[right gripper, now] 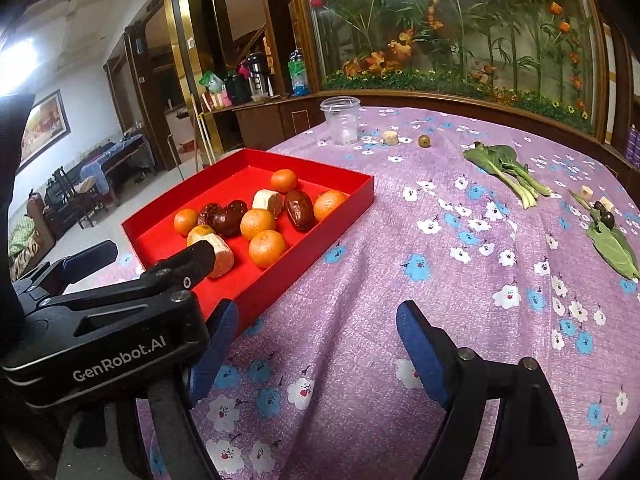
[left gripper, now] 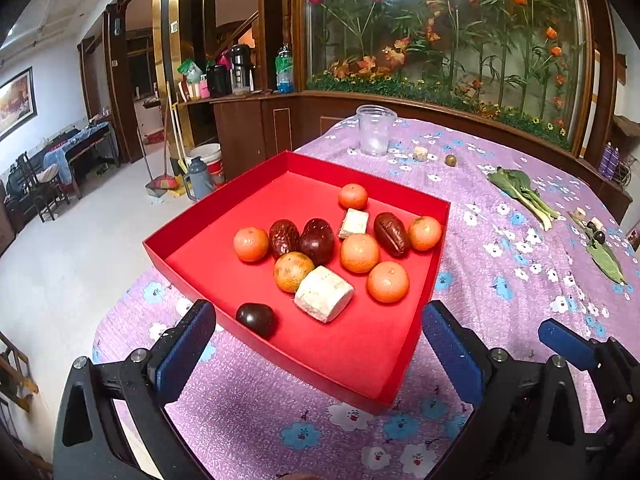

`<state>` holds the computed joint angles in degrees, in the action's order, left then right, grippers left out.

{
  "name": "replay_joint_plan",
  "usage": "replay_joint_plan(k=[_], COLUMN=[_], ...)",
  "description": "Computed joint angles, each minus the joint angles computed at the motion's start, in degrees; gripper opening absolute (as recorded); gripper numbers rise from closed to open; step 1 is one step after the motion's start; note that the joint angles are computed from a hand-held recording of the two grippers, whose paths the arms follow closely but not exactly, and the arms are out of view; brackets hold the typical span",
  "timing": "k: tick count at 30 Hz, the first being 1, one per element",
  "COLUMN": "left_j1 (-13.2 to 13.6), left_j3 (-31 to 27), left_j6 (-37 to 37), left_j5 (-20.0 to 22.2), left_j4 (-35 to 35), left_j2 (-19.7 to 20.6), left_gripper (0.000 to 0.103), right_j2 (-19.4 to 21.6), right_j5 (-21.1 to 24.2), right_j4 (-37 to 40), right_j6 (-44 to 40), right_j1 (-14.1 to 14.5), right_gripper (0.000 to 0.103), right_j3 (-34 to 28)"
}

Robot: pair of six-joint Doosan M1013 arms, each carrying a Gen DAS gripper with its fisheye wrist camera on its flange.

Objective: Organize fruits

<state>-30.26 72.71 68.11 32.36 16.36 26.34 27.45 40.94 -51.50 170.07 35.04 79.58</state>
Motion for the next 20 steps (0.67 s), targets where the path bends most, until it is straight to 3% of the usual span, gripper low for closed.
replay_joint_plan(k=[20], left_j1=[1.6], left_j3=[1.2], left_j6=[5.5], left_j5=[-1.3], left_j4=[-6.8], left_j2=[-1.6], left_gripper=[0.103], right_j2=[-0.1], right_j5=[-0.2], right_j4=[-3.2], right_j6=[0.4], right_j1=[1.5], right_gripper=[0.087], right_j3=[-0.1])
